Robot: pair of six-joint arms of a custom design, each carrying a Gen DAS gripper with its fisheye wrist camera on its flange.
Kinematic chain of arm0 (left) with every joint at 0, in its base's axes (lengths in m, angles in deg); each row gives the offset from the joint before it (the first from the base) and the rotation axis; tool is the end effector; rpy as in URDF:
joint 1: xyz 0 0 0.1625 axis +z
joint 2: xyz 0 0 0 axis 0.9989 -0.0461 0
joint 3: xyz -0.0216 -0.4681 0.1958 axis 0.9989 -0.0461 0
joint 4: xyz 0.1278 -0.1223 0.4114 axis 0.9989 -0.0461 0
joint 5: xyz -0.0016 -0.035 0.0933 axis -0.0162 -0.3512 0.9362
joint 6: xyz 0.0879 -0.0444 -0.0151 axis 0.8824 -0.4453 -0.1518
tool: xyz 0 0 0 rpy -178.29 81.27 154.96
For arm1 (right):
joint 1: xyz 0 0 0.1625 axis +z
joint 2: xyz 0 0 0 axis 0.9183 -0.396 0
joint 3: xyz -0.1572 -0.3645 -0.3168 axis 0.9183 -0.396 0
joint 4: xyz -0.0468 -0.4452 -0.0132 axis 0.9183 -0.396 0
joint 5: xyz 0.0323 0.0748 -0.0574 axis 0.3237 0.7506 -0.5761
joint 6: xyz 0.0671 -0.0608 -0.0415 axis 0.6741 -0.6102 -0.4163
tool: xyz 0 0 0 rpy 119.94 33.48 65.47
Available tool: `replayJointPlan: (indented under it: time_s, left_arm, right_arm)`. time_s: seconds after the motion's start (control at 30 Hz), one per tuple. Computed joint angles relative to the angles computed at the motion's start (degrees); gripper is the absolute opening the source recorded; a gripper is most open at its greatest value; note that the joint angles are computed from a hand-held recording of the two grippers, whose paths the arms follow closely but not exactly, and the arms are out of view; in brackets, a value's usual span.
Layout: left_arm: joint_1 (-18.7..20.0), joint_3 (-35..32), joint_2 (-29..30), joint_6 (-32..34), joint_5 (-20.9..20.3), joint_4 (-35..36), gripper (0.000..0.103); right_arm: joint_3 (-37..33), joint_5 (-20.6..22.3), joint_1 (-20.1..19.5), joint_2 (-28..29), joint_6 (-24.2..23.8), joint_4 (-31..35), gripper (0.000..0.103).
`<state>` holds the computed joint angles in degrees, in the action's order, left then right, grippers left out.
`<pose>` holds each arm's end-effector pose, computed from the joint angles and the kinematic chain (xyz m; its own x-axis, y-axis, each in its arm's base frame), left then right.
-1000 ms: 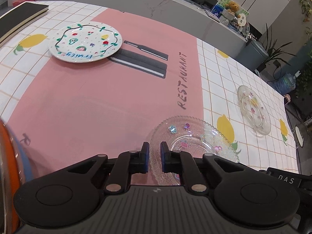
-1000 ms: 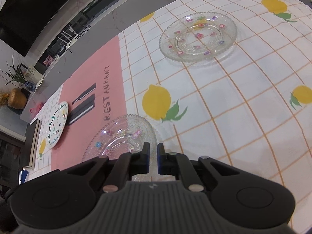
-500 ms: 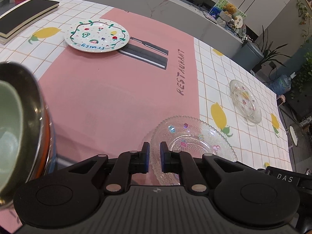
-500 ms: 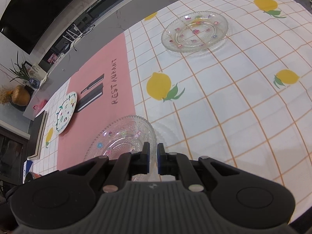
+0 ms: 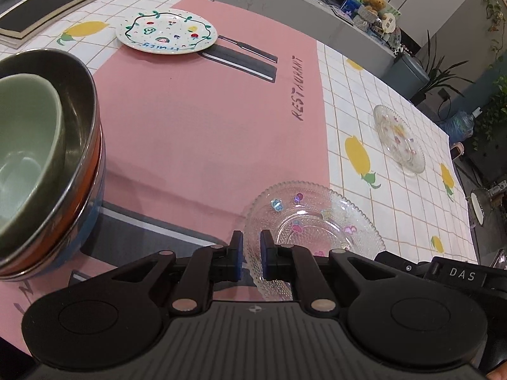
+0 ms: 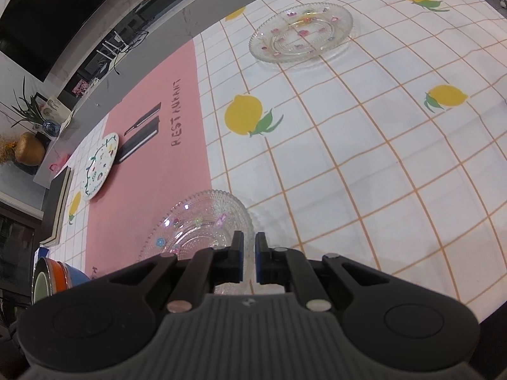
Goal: Organize plates and bowls
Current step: 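Carry the glass plate with both grippers toward the bowl stack and lower it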
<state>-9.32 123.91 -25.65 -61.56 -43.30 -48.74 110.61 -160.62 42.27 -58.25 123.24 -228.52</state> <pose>-0.0114 -0.8700 0.3142 -0.8931 0.2236 -0.3903 0.3464 0.8954 -0.2799 0.3427 -0.7849 -0.0265 -0.8406 0.5209 0.1488 0.2536 0.6212 -0.7415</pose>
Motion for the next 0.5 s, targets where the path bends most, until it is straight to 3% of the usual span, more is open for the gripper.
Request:
replayJointPlan:
  time_s: [0.5]
  left_arm:
    - [-0.2,0.9,-0.1,1.8,2.1,0.5,0.012]
  right_arm:
    - [0.1,0.3,-0.6,0.4,1.8,2.0,0.009]
